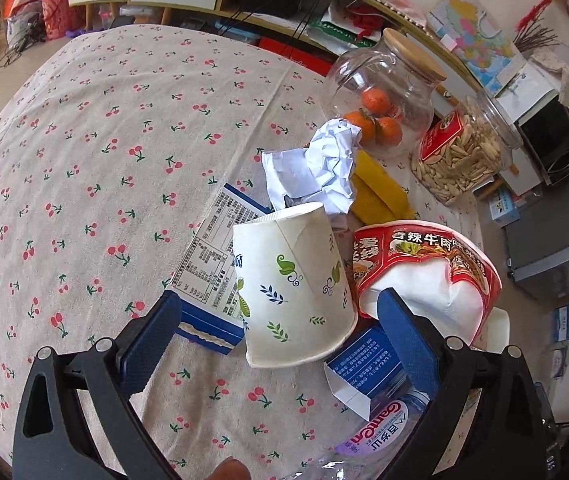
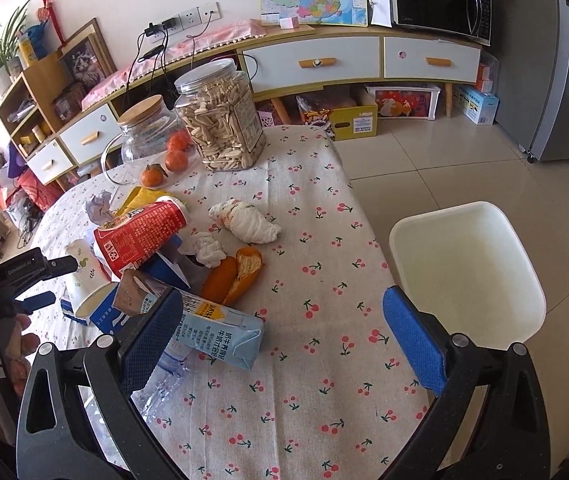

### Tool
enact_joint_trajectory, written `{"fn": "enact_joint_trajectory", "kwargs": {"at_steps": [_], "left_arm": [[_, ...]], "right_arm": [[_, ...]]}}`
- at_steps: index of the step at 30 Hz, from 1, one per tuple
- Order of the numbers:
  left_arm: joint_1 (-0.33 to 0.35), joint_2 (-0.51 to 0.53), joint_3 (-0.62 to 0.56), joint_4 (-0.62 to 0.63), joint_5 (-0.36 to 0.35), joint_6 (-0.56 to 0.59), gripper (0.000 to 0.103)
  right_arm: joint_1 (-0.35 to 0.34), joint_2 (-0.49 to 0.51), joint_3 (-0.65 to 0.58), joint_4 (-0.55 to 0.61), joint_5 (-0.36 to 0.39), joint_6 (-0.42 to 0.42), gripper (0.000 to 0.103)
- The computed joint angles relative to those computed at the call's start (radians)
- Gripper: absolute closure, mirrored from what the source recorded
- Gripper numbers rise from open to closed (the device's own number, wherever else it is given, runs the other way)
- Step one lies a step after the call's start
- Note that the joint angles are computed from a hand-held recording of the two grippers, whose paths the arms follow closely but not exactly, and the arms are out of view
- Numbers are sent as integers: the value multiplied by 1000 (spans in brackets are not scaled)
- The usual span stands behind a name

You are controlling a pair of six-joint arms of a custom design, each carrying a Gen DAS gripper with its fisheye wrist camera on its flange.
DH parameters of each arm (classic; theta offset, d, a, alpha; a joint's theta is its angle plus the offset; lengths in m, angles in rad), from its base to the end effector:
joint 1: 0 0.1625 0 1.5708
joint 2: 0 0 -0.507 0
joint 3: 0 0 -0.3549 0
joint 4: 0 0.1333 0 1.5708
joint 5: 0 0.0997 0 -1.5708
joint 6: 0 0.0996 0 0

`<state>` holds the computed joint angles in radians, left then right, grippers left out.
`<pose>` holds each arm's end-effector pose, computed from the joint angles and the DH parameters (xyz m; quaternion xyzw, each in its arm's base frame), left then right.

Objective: Collect trash
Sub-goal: 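Grasp the white paper cup with the left tool while the right tool approaches the milk carton, then grasp the blue-and-brown milk carton with the right tool while the left tool holds the cup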

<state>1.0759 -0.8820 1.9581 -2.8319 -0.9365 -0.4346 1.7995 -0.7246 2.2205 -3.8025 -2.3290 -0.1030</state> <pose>-0.1174 -0.6224 0.1810 -0.0003 0.9465 -0.2176 0.2383 0.1830 -0.5002 0.1580 0.0118 -0.8769 0.3551 0.3237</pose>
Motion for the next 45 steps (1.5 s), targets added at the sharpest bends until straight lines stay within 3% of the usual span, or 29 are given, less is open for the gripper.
{"fn": "enact_joint_trajectory", "kwargs": {"at_steps": [4,7,11,16,24,30,31,32,34,36,38,45], "left_arm": [[20,27,-22,-24,-50,-6,22],[23,44,-36,0,-43,-4,41],[2,43,-23,-2,-2,22,43],[-52,13,22,-5,88,25,44],[-163,-30,155,-245,199,165,44],[-155,-28,151,-236,195,175,43],[-158,-29,158,-241,194,169,43],[-157,-29,157,-242,192,171,43],[-161,-29,167,-260,190,179,43],[-166,-26,178,-282,193,189,43],[-168,-24,182,-296,194,198,43],[-173,-19,192,-341,193,212,43]], "right_arm": [[-7,21,-14,-6,23,-110,7],[-3,45,-31,12,40,-221,7],[8,76,-49,22,41,-332,7],[0,75,-54,39,82,-378,7],[-16,59,-69,82,153,-420,7],[-4,78,-93,147,178,-449,8],[-2,85,-99,157,170,-447,16],[-3,85,-107,187,166,-435,37],[-10,84,-124,263,162,-399,66],[-6,95,-125,232,148,-403,69],[-13,71,-114,251,192,-375,80],[-10,23,-65,223,253,-359,81]]}}
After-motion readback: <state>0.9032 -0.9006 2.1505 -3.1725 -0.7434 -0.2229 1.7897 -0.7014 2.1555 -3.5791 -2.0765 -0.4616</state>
